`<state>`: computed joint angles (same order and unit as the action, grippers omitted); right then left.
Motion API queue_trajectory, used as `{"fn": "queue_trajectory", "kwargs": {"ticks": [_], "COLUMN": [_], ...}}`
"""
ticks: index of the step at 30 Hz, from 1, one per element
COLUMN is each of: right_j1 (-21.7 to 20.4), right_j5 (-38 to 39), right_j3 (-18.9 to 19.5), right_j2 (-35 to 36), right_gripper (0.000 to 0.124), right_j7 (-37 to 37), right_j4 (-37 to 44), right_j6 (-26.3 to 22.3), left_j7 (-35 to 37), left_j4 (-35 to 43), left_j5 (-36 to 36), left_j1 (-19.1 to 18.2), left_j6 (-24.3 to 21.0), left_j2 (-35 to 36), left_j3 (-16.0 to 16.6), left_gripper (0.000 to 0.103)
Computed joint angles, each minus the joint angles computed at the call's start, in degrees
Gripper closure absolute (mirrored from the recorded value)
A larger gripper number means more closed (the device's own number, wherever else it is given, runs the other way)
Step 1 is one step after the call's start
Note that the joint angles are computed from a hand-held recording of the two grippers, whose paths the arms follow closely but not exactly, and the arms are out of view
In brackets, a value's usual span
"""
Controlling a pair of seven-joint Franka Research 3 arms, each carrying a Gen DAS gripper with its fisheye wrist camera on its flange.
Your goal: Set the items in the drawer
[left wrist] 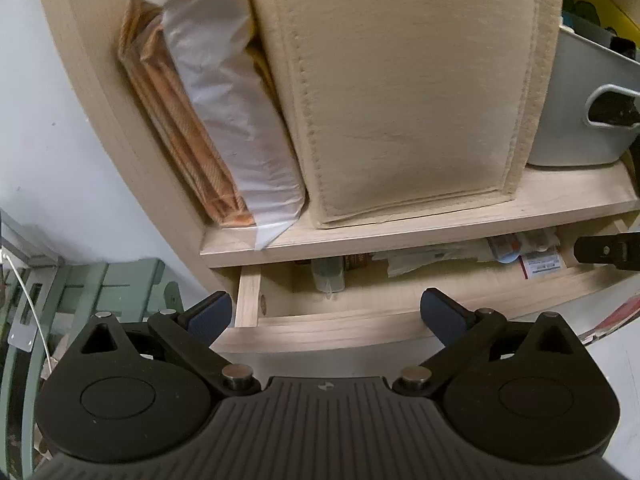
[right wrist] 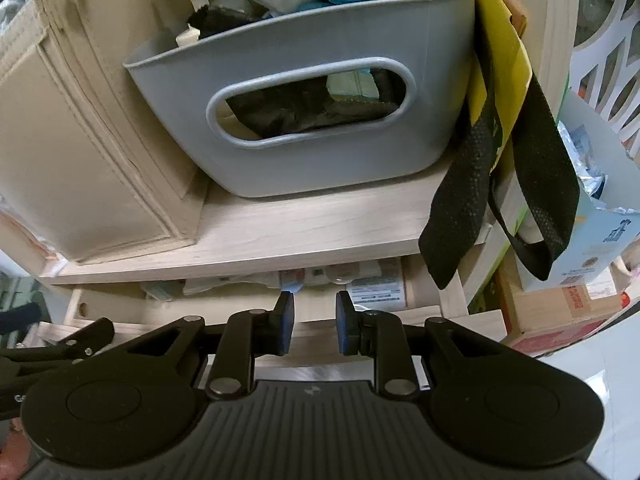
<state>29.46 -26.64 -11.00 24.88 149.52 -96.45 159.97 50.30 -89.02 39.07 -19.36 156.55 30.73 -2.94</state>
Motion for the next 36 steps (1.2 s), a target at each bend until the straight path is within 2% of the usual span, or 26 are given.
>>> {"fn": "queue_trajectory", "kwargs": {"ticks": [5,12,15,18,21,25,28,32,34,36], "right_j1": [1.0,1.9,3.1,3.7,4.3,5.5,6.2,5.3,5.0,6.2], "right_j5": [-1.8,-4.7,-6.1,-5.7,-6.0,-7.5,-8.4,-7.8,-6.8,-7.5], "right_j3": [-0.7,-0.6,-1.3,-1.9,-2.4,-3.8,-4.3,-2.9,-2.6,-3.8], "right_j2": [0.4,0.8,5.5,5.8,5.6,4.2,2.8,1.4,0.2,-1.0], "right_gripper": [0.097,0.097,0.096,0.096,0.096,0.096,0.096,0.096,0.096,0.096], "right_j7": [0.4,1.9,4.4,3.9,4.5,7.0,7.8,7.1,7.6,10.1], "right_j4": [1.1,1.6,4.5,4.8,4.1,0.7,-1.6,-4.3,-6.3,-9.0], "right_j6": [-1.5,-2.4,-1.6,-1.9,-1.4,1.9,3.0,4.0,5.2,7.6], "left_j7": [4.4,5.8,6.3,6.6,7.2,5.1,3.3,-3.1,-2.7,0.4], "left_j4": [-0.2,-2.1,-2.3,-2.4,-3.5,-7.0,-9.7,-12.0,-12.7,-13.7], "left_j5": [-8.5,-9.9,-10.3,-10.7,-9.1,-3.0,-0.9,7.4,8.1,4.6], "left_j1": [3.8,3.2,3.1,3.1,2.4,0.5,0.7,-1.4,-0.2,2.1], "left_j6": [-0.3,0.4,0.3,-0.6,-1.1,2.2,4.8,6.6,6.4,6.4], "left_j2": [0.0,-1.2,-1.4,-1.7,-2.9,-5.2,-7.3,-9.5,-10.0,-10.4], "left_j3": [-4.3,-3.5,-3.5,-3.5,-3.1,-0.9,-0.8,2.1,1.0,-1.6], "left_gripper": [0.0,0.0,0.0,0.0,0.0,0.0,0.0,0.0,0.0,0.0]}}
